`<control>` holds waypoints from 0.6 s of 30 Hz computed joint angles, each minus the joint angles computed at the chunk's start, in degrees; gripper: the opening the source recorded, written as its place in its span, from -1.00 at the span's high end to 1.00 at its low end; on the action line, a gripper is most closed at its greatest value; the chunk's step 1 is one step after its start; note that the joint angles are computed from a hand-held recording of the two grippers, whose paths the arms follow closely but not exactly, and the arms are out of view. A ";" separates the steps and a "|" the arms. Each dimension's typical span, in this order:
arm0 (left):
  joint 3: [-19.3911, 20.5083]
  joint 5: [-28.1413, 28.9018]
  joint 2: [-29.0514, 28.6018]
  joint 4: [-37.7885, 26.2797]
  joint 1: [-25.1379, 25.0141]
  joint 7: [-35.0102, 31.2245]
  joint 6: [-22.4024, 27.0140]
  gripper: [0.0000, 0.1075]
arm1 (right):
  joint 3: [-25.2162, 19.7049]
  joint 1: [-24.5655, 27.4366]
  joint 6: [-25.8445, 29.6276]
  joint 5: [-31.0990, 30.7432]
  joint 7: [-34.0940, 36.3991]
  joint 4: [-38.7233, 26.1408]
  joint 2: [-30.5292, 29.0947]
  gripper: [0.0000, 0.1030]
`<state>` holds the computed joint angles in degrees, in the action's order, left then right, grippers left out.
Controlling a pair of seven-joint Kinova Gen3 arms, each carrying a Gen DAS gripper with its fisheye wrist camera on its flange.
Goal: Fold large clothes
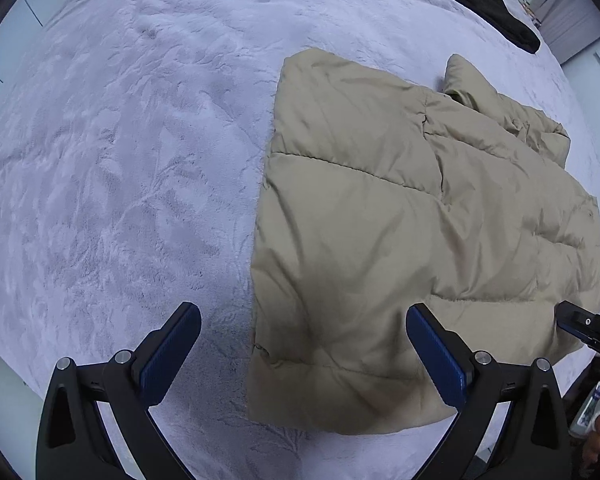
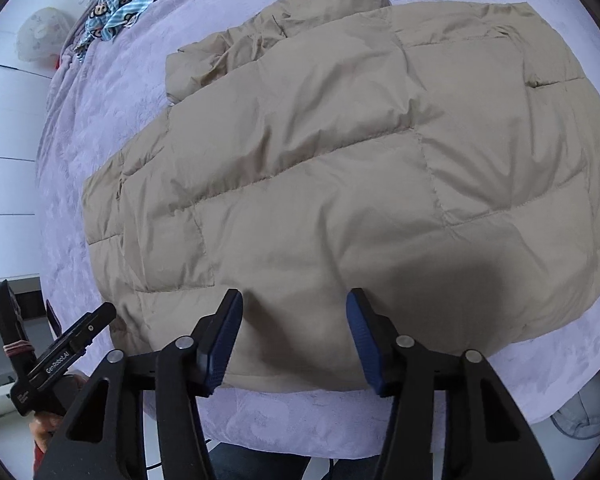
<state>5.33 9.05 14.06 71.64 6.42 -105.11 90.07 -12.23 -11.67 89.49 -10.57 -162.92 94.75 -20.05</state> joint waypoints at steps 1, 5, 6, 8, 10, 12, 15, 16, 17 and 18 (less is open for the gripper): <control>0.02 0.66 0.63 -0.51 -0.38 -0.45 0.26 -0.91 | 0.28 0.05 -0.29 -0.22 0.06 0.48 -0.11 -0.08; 0.20 5.08 3.64 -3.53 -3.07 -3.59 1.08 -0.91 | 0.36 0.32 -1.26 -0.53 -0.41 1.63 -0.61 -0.07; 0.22 6.44 4.57 -4.55 -3.97 -4.17 1.47 -0.91 | 0.53 0.35 -1.46 -0.78 -0.40 1.92 -0.70 -0.07; 0.39 9.72 7.18 -7.34 -6.16 -5.00 3.34 -0.91 | 0.77 0.41 -1.40 -1.01 -0.27 2.09 -0.63 -0.07; 0.85 12.56 10.21 -10.34 -8.00 -5.20 6.21 -0.91 | 0.80 0.55 -1.21 -1.11 -0.46 2.05 -0.61 -0.07; 1.27 13.92 12.19 -12.04 -8.99 -5.58 7.90 -0.91 | 0.53 0.60 -0.77 -0.94 -0.78 1.59 -0.43 -0.07; 1.17 11.97 12.77 -11.79 -8.03 -6.84 6.94 -0.91 | -0.08 0.38 -0.04 -0.40 -1.10 0.78 0.19 -0.07; 1.04 10.84 12.73 -11.25 -7.57 -7.58 6.22 -0.91 | -0.14 0.24 0.17 -0.29 -1.07 0.64 0.46 -0.07; 0.97 9.99 12.83 -10.80 -7.27 -8.21 5.76 -0.91 | -0.33 0.13 0.34 -0.10 -1.22 0.51 0.81 -0.07; 1.04 9.82 13.18 -10.57 -7.22 -8.63 5.71 -0.91 | -0.35 -0.02 0.49 0.02 -1.22 0.52 1.00 -0.07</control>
